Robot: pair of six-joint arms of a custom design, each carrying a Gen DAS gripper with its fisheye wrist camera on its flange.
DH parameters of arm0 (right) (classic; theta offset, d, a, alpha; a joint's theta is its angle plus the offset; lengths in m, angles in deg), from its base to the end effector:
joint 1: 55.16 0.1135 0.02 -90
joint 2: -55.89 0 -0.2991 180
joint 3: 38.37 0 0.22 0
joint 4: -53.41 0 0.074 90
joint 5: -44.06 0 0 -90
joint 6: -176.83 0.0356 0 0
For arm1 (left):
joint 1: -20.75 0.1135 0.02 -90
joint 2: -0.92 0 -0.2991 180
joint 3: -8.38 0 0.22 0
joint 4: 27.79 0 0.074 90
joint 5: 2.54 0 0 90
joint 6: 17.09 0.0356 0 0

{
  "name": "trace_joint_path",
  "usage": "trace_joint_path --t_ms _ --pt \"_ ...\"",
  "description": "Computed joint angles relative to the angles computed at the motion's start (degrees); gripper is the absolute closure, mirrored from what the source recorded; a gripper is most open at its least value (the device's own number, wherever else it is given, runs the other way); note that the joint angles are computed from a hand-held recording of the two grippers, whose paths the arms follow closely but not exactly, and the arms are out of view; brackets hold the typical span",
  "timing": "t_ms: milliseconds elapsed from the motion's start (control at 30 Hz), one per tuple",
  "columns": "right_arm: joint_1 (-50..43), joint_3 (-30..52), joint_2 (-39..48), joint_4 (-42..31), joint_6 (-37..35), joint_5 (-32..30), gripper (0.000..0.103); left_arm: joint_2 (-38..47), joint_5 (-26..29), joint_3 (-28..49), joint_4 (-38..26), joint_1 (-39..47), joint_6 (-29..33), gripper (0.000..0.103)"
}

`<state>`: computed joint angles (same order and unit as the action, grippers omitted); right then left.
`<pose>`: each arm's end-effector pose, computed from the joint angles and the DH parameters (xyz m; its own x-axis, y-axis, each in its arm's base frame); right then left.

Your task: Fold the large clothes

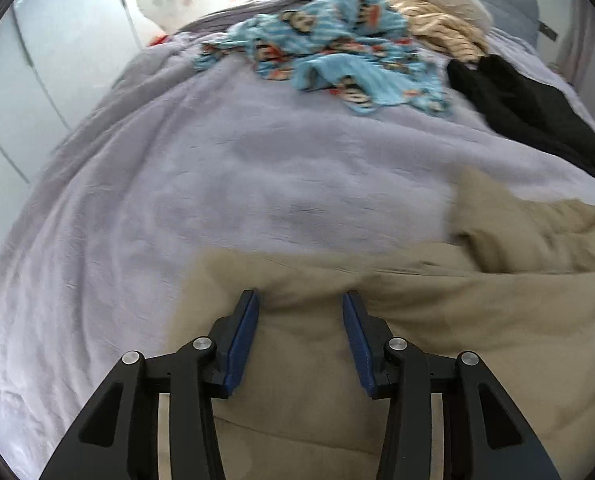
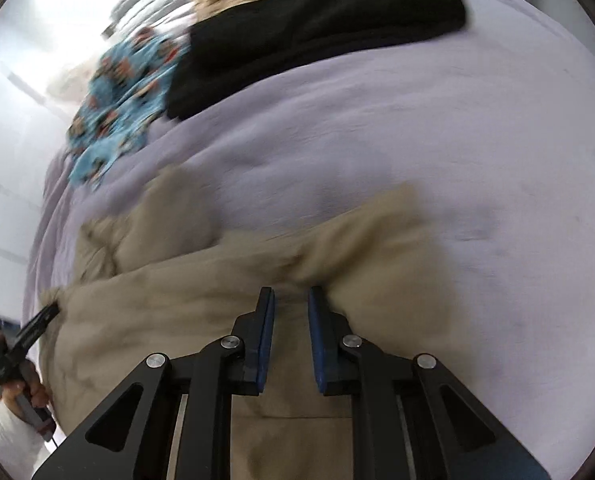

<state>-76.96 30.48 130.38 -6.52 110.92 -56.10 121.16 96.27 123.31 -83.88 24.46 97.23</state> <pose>0.1918 -0.0699 0.2808 -0.6502 0.6928 -0.3120 0.6169 0.7211 0.3154 0.4414 0.0232 0.2557 -0.7946 0.3563 -0.4916 0.3692 0.9263 0.0746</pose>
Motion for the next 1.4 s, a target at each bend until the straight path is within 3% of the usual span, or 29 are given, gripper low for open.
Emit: trace_joint_path --t_ms 133,267,400,533,700,767,800,867,1000,1200,1400 --pt "-5.8 -5.2 1.8 4.7 -3.2 -2.4 0.094 6.6 -2.1 4.3 0.0 0.6 -3.4 0.056" --pt "-5.0 -7.8 6.1 12.4 -0.2 -2.7 0.095 9.2 -3.7 4.4 2.4 -0.5 -5.6 0.056" --pt "-5.0 -7.4 9.2 14.8 0.6 -2.3 0.095 10.9 -5.2 6.5 1.5 -1.3 -6.1 0.055" --pt "-3.1 -4.6 9.2 11.4 3.3 -0.5 0.093 10.8 -5.7 11.1 -4.1 -0.9 -6.4 0.055" --pt "0.4 0.3 6.0 3.9 5.5 2.2 0.089 4.3 -2.5 9.5 -8.4 1.9 -2.8 0.055" --pt "1.5 0.8 2.9 1.7 6.8 2.7 0.082 1.2 -1.7 7.3 -9.5 2.9 -1.1 0.043" --pt "2.0 0.7 1.6 0.9 7.7 2.5 0.078 -0.2 -1.3 6.1 -9.6 3.5 -0.7 0.028" --pt "3.0 0.3 -1.6 -0.9 10.0 2.4 0.067 -3.4 0.6 2.9 -9.5 4.7 0.2 0.026" --pt "7.0 -0.4 -7.2 -4.7 14.6 3.8 0.066 -8.0 1.1 -2.3 -11.3 5.8 3.4 0.026" --pt "22.2 1.4 -14.6 -13.3 26.2 12.2 0.066 -14.8 2.4 -11.9 -10.8 9.3 5.6 0.026" --pt "49.2 3.0 -20.3 -22.9 50.4 22.4 0.064 -18.3 5.5 -16.3 -15.5 15.5 8.7 0.026"
